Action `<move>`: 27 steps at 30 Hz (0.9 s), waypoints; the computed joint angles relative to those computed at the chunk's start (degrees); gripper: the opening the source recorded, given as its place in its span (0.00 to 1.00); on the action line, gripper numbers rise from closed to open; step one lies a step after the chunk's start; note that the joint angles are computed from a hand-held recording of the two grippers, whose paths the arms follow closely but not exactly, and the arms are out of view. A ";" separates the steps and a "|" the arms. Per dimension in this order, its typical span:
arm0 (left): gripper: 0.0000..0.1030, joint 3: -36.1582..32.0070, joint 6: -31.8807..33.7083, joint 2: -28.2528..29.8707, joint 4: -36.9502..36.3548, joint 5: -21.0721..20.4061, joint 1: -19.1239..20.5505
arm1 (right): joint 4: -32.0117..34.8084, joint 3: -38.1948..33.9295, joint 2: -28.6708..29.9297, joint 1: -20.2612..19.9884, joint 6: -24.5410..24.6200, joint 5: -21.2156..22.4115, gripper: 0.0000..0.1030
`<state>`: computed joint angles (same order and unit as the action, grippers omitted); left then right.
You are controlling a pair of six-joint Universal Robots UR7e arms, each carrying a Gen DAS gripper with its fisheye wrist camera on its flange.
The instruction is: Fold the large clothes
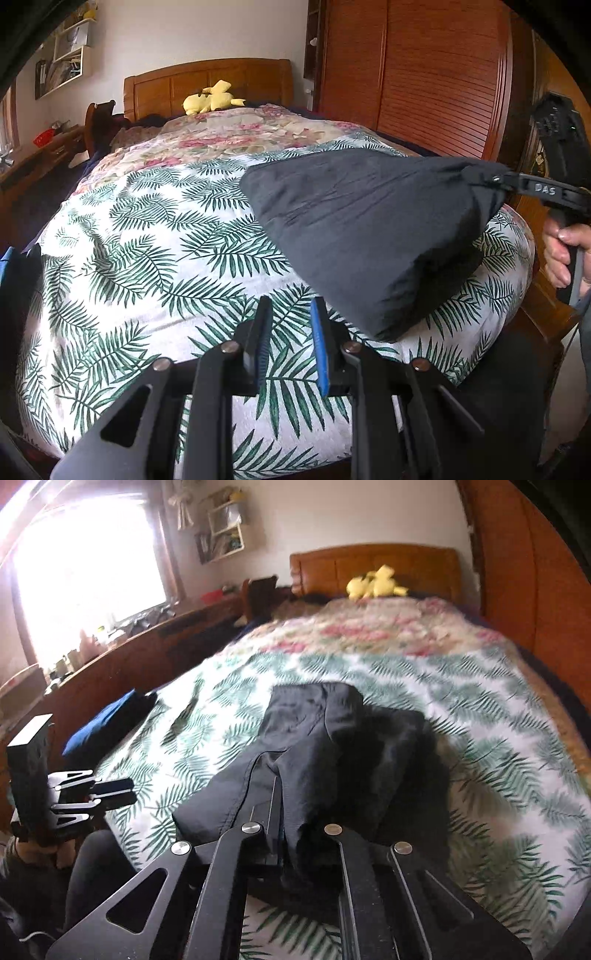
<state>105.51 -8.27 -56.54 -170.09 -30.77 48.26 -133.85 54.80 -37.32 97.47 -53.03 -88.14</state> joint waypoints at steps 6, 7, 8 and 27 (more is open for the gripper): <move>0.18 -0.10 0.81 0.32 -1.24 -0.41 -0.02 | -4.62 -0.26 -1.02 -2.41 0.93 -4.78 0.02; 0.18 -0.19 0.91 0.44 -1.38 -0.52 0.02 | -5.45 -0.82 -0.16 -2.95 1.01 -7.68 0.02; 0.18 -0.34 0.90 0.56 -1.31 -0.63 0.05 | -4.10 -2.47 1.25 -3.45 1.31 -11.03 0.02; 0.18 -1.47 1.42 1.51 -1.00 -0.53 0.30 | -9.02 3.42 0.38 0.75 -6.81 -9.62 0.54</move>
